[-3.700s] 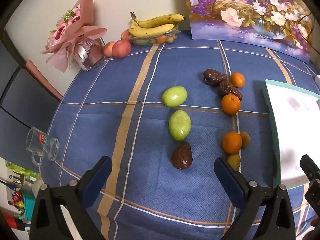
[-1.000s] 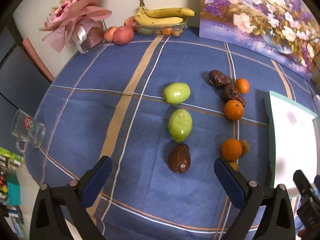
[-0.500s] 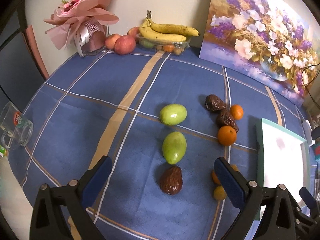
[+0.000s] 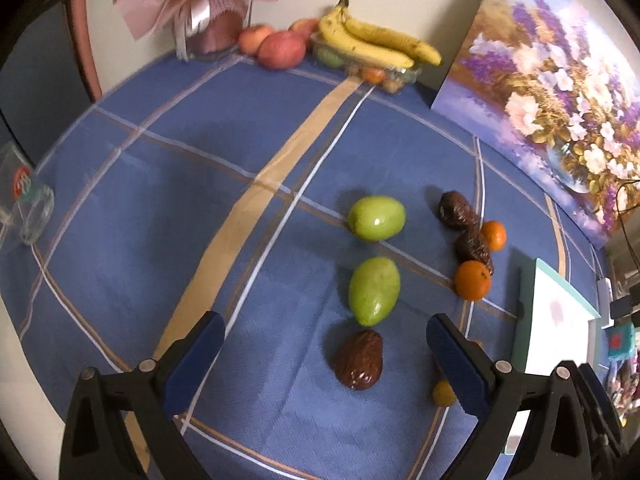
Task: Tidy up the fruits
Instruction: 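Grasp a brown date with the left tool while the right tool grasps a small yellow-brown fruit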
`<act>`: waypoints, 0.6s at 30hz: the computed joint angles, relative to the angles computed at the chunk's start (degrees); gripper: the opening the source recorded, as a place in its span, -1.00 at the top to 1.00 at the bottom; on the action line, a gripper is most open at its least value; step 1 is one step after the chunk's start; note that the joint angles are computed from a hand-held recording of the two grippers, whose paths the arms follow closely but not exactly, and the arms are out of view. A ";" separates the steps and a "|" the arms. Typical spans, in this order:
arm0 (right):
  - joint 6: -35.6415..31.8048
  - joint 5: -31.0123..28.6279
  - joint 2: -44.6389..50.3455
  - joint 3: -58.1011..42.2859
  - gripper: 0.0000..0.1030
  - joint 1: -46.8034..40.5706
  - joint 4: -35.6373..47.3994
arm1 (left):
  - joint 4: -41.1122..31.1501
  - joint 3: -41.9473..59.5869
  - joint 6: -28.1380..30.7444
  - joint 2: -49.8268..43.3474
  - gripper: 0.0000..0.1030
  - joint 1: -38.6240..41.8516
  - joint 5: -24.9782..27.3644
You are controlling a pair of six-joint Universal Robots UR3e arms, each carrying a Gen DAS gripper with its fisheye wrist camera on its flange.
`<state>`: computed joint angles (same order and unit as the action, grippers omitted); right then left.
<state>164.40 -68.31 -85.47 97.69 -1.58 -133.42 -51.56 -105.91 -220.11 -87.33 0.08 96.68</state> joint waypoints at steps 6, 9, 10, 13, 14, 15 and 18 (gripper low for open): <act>-0.66 1.29 4.87 -4.86 -0.11 1.02 5.54 | -0.98 -1.33 0.15 -0.78 -0.54 1.58 -4.60; -0.69 2.11 7.27 -7.06 0.17 1.01 9.20 | -1.04 -1.77 0.58 -1.64 -0.45 2.15 -7.08; -0.69 2.21 7.96 -7.44 0.21 1.03 9.76 | -1.35 -1.58 0.53 -2.05 -0.44 2.17 -7.50; -0.72 2.74 9.61 -8.67 0.33 1.11 11.49 | -1.50 -1.65 0.52 -2.79 -0.29 2.23 -8.56; -0.93 2.92 10.31 -9.14 0.34 1.16 12.10 | -1.58 -1.54 0.63 -3.05 -0.23 2.20 -8.79; -0.94 2.69 10.95 -9.56 0.35 1.42 12.49 | -1.70 -1.43 0.79 -3.31 -0.17 2.18 -8.95; -1.06 1.29 12.67 -10.86 0.40 2.53 13.42 | -1.45 -1.29 0.95 -4.05 -0.09 2.22 -10.00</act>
<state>163.34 -67.03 -72.80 86.83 0.95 -120.00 -53.01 -107.20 -219.16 -91.38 2.30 86.68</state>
